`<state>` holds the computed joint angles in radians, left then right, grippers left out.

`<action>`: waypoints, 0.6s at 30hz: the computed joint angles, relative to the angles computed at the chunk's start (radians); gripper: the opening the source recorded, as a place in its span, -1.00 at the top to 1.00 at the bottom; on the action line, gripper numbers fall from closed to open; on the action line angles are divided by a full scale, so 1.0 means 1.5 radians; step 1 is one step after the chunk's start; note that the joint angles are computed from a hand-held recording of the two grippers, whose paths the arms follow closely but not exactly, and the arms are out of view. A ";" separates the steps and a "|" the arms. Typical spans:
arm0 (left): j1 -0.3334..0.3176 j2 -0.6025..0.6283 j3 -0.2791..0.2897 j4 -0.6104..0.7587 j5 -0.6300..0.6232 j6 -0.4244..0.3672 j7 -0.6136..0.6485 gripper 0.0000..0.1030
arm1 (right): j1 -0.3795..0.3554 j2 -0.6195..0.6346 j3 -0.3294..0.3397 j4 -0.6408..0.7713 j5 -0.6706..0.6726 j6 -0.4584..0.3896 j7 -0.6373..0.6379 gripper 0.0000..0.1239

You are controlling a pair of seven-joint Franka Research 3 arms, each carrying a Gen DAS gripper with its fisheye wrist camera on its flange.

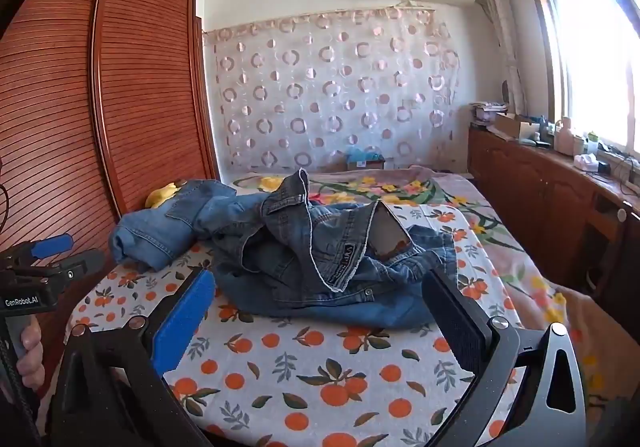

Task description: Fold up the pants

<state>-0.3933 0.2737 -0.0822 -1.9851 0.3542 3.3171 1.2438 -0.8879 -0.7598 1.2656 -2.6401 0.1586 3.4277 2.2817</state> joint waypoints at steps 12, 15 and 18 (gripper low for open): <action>-0.011 0.000 0.012 0.001 -0.002 -0.002 0.003 -0.99 | -0.001 -0.001 0.004 -0.006 0.015 0.011 -0.006 -0.66; -0.020 0.000 0.021 0.001 -0.003 -0.001 0.004 -0.99 | -0.004 0.000 0.005 -0.004 0.013 0.013 -0.005 -0.66; -0.020 0.000 0.022 0.001 -0.003 -0.001 0.005 -0.99 | 0.000 0.004 0.002 -0.002 0.008 0.009 -0.006 -0.66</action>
